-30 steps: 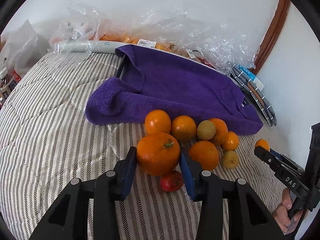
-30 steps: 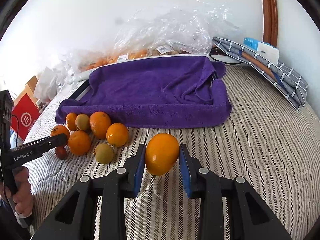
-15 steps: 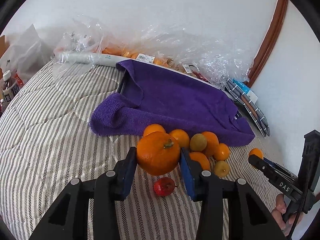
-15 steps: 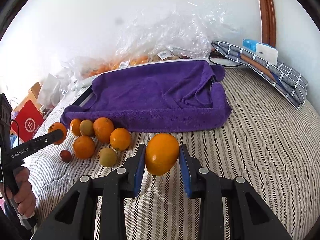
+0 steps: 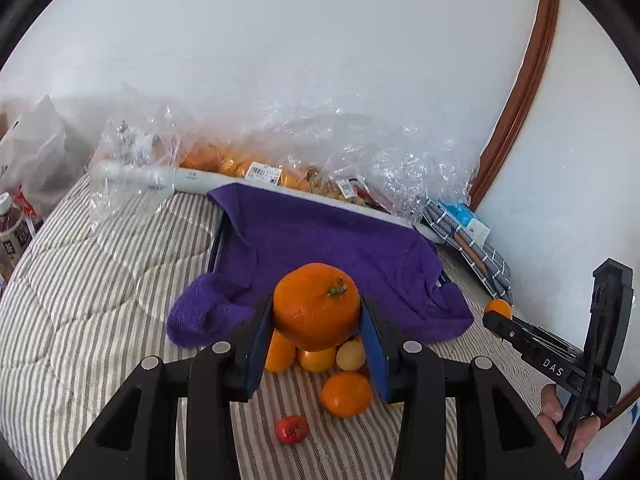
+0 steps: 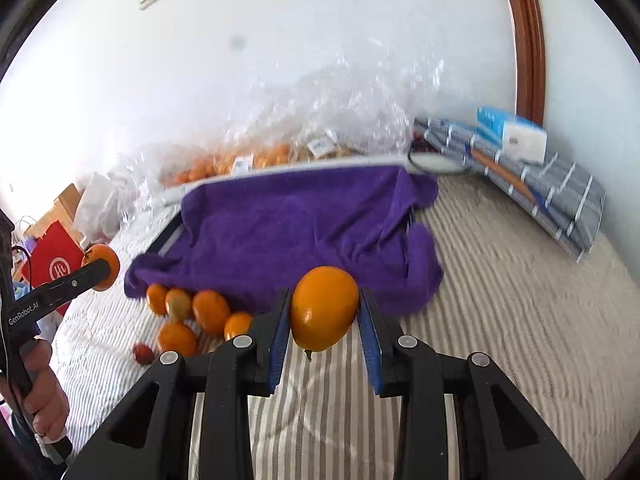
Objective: Organize fruits
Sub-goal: 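Carry the large orange with the left tool while the right tool carries the oval orange onto the towel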
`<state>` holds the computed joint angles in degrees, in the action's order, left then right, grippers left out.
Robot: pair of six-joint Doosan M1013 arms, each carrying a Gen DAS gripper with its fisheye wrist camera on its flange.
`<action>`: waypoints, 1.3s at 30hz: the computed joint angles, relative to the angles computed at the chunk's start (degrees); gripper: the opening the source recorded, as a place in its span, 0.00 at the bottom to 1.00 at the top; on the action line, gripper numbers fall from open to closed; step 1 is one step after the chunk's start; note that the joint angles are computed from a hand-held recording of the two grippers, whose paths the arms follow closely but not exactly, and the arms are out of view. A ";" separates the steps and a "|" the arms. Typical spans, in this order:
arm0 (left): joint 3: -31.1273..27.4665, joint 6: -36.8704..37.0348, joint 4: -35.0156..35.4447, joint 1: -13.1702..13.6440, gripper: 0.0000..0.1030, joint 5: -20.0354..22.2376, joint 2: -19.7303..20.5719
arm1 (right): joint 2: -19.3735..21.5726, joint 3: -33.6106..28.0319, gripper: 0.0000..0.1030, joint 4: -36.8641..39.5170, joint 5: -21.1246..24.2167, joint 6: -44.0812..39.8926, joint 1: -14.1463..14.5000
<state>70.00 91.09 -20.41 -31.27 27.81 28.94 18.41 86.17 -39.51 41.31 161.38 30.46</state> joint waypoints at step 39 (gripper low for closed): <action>-22.95 -14.02 14.69 -0.20 0.39 18.04 15.50 | 10.08 -10.77 0.32 14.58 1.80 -14.68 -7.52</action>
